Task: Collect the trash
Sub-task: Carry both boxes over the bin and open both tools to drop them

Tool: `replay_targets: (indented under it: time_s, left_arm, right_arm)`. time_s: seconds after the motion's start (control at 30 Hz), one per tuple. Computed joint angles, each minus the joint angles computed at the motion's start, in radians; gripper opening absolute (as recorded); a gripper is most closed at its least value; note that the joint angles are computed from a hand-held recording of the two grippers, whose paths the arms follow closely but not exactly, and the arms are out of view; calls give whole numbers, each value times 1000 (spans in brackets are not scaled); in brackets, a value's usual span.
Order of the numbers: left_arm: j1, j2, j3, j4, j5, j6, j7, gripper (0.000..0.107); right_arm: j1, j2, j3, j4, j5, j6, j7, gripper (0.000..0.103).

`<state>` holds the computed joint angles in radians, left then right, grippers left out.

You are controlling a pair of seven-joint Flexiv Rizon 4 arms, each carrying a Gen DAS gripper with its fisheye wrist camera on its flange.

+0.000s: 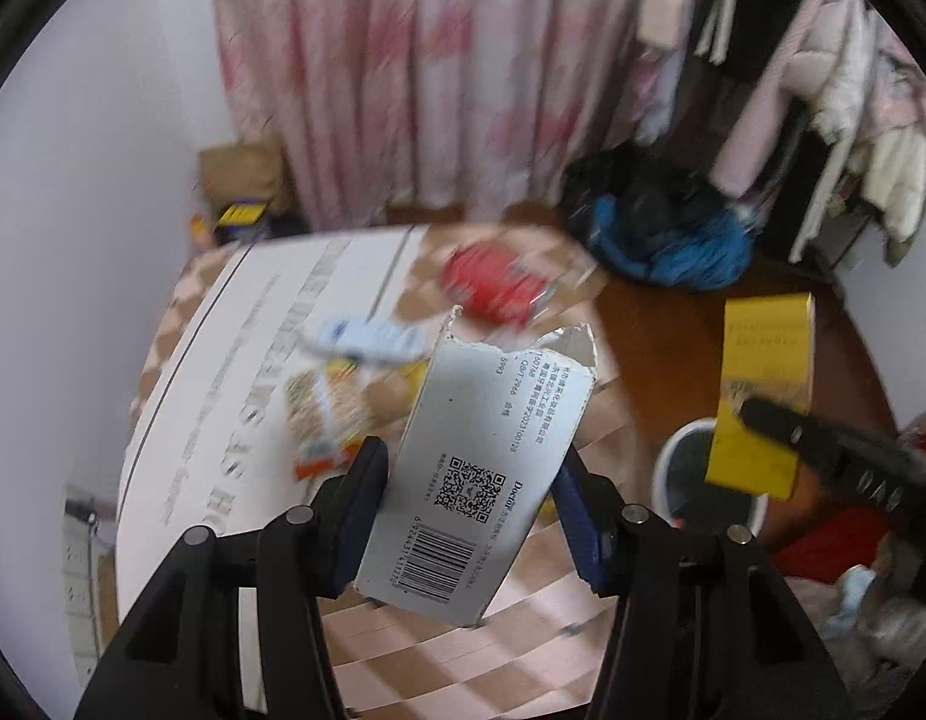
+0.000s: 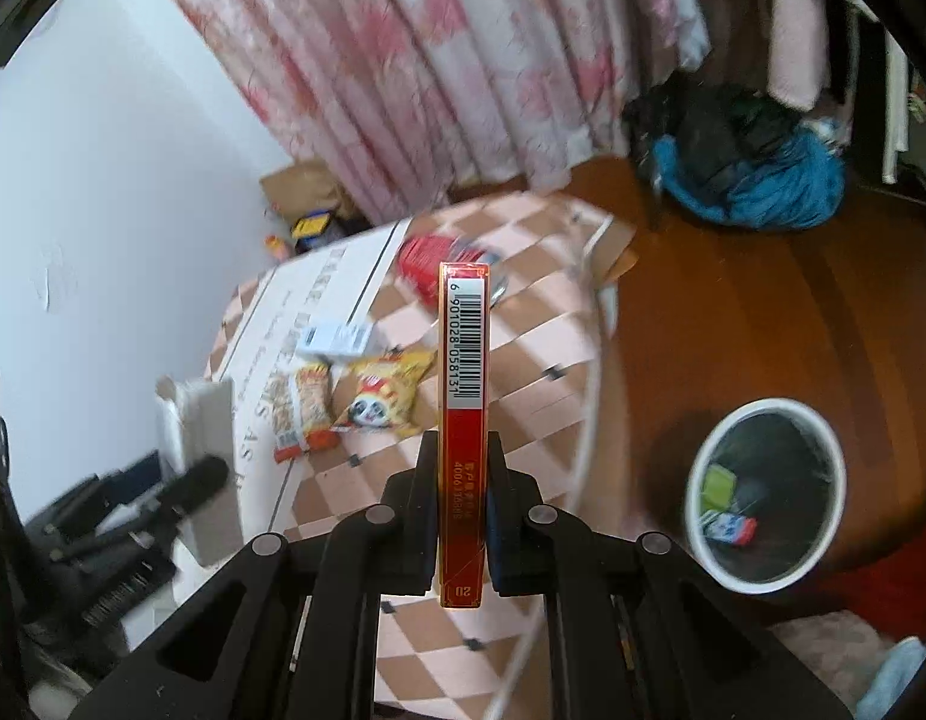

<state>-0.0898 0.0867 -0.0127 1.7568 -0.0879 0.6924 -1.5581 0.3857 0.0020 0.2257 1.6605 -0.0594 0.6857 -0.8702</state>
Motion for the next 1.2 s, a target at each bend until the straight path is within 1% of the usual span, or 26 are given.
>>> replay_targets:
  time_s: [0.13,0.3,0.47,0.6,0.73,0.77,0.87,0.97,1.03,1.1,1.13,1.17,1.2]
  left_arm:
    - [-34,-24,-37,-49,-29,22,2,51]
    - [-101,-94,-87,-122,-51,33,-12,51]
    - [-180,-206,-130,-195,-77,28,-51,51]
    - [-240,-309,-149,-270,-84,-4,-85,51]
    - [-284,-415,-158,-339,-102,-57,-103,51]
    - [-288,-442,-164,-352,-123,-72,-99,51]
    - [-290,-521,-178,-397,-188,-130,-91,52]
    - [-290,-593,-181,-443,-229,-188,-97,53]
    - [-301,-630,-167,-484,-212,-231,-116,53]
    - [-305,-655,-160,-508,-203,-253,-117,53]
    - [-307,-663,-156,-518,-198,-264,-121,57]
    - [-311,-673,-153,-528,-193,-270,-128,69]
    - [-314,-678,-149,-530,-187,-269,-130,75]
  right_arm:
    - [-47,94,-20,57,4,-13,-14,13]
    - [-120,202,-56,136,19,-51,-48,13]
    - [-198,269,-103,233,52,-81,-84,13]
    - [-251,285,-146,305,95,-105,-133,12]
    - [-293,265,-187,354,162,-112,-180,13]
    - [-300,254,-192,360,177,-110,-190,12]
    - [-323,209,-212,376,226,-107,-231,12]
    - [-341,141,-225,368,275,-109,-263,13]
    - [-355,99,-223,364,292,-106,-276,13]
    - [-366,60,-221,353,316,-107,-288,13]
    - [-372,40,-219,349,323,-104,-291,13]
    - [-377,21,-217,345,333,-100,-298,13]
    - [-382,5,-215,337,341,-106,-306,13]
